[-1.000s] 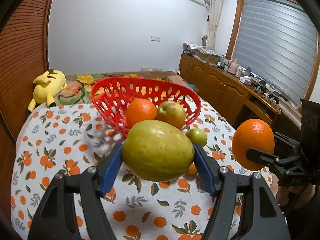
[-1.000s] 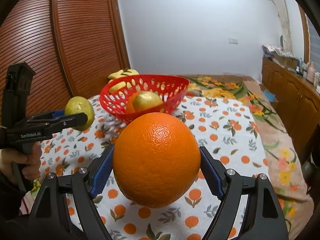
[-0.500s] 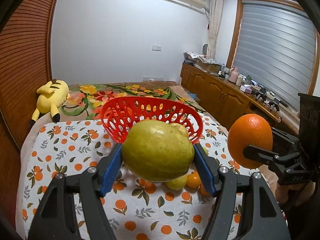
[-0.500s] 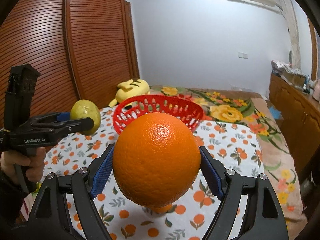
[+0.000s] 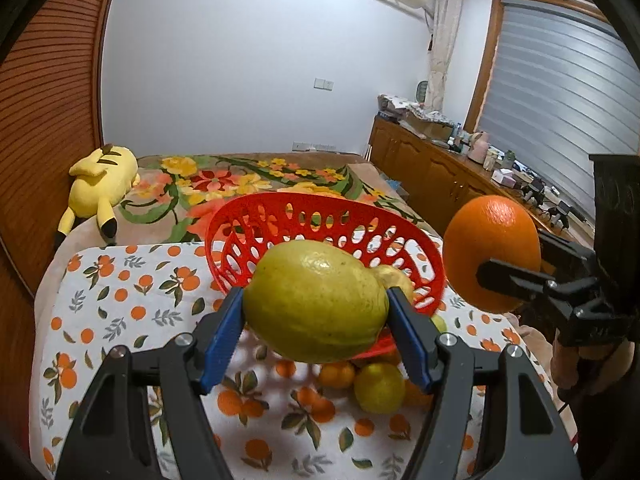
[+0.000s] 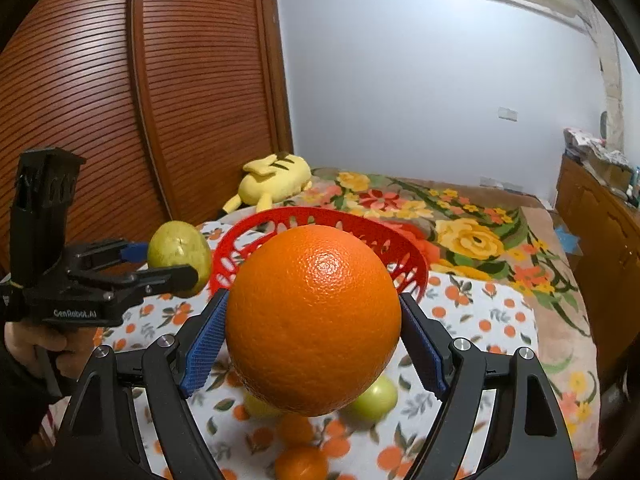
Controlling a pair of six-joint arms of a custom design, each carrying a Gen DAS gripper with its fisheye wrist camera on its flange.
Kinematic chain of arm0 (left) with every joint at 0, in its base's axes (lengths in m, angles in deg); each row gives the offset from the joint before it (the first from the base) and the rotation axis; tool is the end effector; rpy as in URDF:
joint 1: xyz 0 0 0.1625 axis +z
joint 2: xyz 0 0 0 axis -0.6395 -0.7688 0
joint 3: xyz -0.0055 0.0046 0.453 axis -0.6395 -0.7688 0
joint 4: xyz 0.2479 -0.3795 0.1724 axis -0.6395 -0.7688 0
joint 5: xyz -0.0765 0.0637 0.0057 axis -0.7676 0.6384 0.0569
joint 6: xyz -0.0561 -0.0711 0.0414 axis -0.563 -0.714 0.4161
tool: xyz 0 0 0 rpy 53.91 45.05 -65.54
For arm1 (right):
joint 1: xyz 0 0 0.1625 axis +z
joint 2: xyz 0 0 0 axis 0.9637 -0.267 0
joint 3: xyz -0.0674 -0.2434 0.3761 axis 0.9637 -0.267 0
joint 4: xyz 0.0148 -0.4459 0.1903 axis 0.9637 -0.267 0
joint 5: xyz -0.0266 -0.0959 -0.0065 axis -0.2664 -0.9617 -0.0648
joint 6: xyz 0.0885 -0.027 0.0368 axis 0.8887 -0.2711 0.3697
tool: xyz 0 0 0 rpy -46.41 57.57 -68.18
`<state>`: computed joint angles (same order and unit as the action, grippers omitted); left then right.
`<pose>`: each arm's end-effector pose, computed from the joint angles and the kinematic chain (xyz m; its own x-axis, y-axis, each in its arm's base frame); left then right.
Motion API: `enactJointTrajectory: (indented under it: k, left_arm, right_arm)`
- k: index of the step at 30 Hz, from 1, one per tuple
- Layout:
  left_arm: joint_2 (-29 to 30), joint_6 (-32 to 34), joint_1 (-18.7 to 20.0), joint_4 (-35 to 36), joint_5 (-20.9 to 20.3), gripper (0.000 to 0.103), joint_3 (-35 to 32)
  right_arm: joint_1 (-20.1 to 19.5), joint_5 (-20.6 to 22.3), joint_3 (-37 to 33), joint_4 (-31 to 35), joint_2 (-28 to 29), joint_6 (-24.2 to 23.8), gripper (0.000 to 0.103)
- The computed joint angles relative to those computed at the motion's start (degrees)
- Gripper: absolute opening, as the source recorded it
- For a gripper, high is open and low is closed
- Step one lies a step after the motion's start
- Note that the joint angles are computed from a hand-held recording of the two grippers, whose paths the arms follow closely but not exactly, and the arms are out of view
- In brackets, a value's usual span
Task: Organize fruits
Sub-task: 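Carry the orange and pear over the red basket with both tools, then lower the orange into the basket with the right tool while the left tool lowers the pear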
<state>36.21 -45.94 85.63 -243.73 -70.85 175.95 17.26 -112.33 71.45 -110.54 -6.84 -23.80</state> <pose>-0.3224 -0.6226 0.1451 -0.8265 0.1830 -0.5324 0.5225 0.6015 -0.6043 0.1539 -0.6968 0.2562 -0.5902 -0.6021 0.5377 -0.8072 0.4314 -0.4029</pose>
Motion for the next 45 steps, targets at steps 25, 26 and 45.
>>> enactJointTrajectory:
  k: [25, 26, 45]
  left_arm:
    - [6.9, 2.4, 6.0, 8.8, -2.4, 0.069, -13.0]
    - [7.1, 2.3, 6.1, 9.1, -2.4, 0.069, -13.3]
    - [7.9, 2.8, 6.9, 10.5, -2.3, 0.069, -14.5]
  right_arm:
    - [0.5, -4.4, -20.1, 13.9, 13.4, -3.5, 0.083]
    - [0.5, -4.6, -20.6, 14.3, 13.8, -3.5, 0.083]
    - [0.8, -9.4, -24.5, 18.7, 17.1, -3.8, 0.084]
